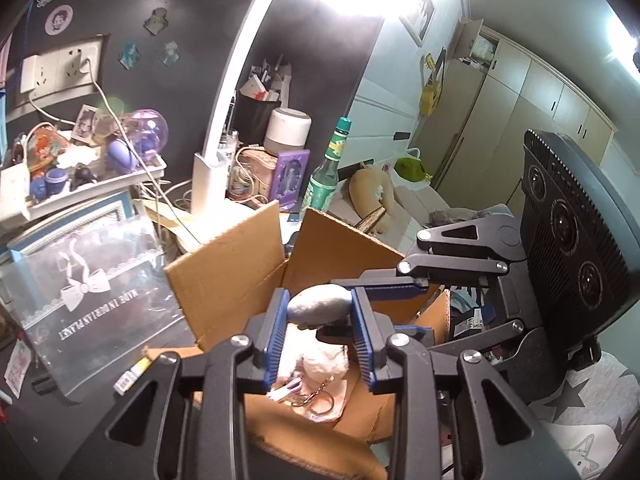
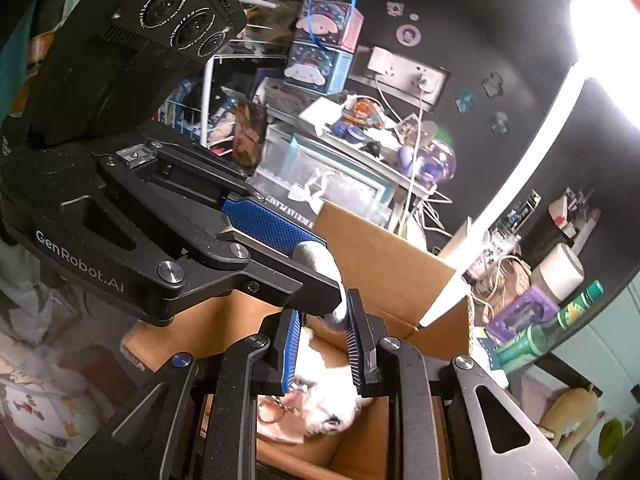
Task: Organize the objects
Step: 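Carry the plush toy into the box and open the right tool, then move the right tool to the round green-lidded container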
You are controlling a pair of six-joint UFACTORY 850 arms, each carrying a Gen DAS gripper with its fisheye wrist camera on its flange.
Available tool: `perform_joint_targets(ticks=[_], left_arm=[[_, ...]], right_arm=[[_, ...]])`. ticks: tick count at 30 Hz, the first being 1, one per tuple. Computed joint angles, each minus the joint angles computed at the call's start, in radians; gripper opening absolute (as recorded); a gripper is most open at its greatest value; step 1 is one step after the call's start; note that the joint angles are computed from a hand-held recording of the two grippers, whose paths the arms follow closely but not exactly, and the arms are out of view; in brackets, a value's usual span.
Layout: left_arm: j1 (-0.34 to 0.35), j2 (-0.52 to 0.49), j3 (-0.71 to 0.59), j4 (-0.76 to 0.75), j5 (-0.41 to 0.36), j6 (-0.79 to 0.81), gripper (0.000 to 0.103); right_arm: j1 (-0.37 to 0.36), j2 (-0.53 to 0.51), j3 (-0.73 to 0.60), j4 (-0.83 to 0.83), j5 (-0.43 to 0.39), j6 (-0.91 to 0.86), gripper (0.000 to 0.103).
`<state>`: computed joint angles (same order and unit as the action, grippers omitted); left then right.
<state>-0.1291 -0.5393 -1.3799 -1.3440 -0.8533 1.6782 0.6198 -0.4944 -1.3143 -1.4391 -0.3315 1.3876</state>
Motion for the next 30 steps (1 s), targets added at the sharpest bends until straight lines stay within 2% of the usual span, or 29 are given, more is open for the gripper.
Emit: perform_joint_targets(ticks=[5,7,8,10,12,22,30], left_arm=[[-0.022,-0.006,-0.006,0.015,0.033,-0.014,0.032],[-0.031,0.001,0.001,0.009,0.074,-0.009,0.044],[-0.033,0.001,0.002,0.009,0.082,-0.008,0.044],[-0.035,0.001,0.002,0.014,0.085,-0.009,0.047],[-0.036,0.003,0.004,0.014,0.094,-0.008,0.054],[-0.030,0.039,0.051,-0.020,0.128,0.052,0.067],[0.018,0.094,0.123,-0.081,0.121,0.134,0.068]], right_arm=[[-0.007,0.002,0.009,0.038,-0.004,-0.033,0.017],[-0.012,0.000,0.007,0.070,-0.001,-0.064,0.020],[-0.012,0.000,0.007,0.085,-0.001,-0.079,0.022],[-0.010,-0.001,0.006,0.096,-0.013,-0.092,0.036],[-0.005,0.002,0.010,0.082,-0.026,-0.080,0.040],[0.003,0.013,0.020,0.090,-0.030,-0.074,0.040],[0.037,0.014,0.011,0.058,-0.032,-0.028,0.040]])
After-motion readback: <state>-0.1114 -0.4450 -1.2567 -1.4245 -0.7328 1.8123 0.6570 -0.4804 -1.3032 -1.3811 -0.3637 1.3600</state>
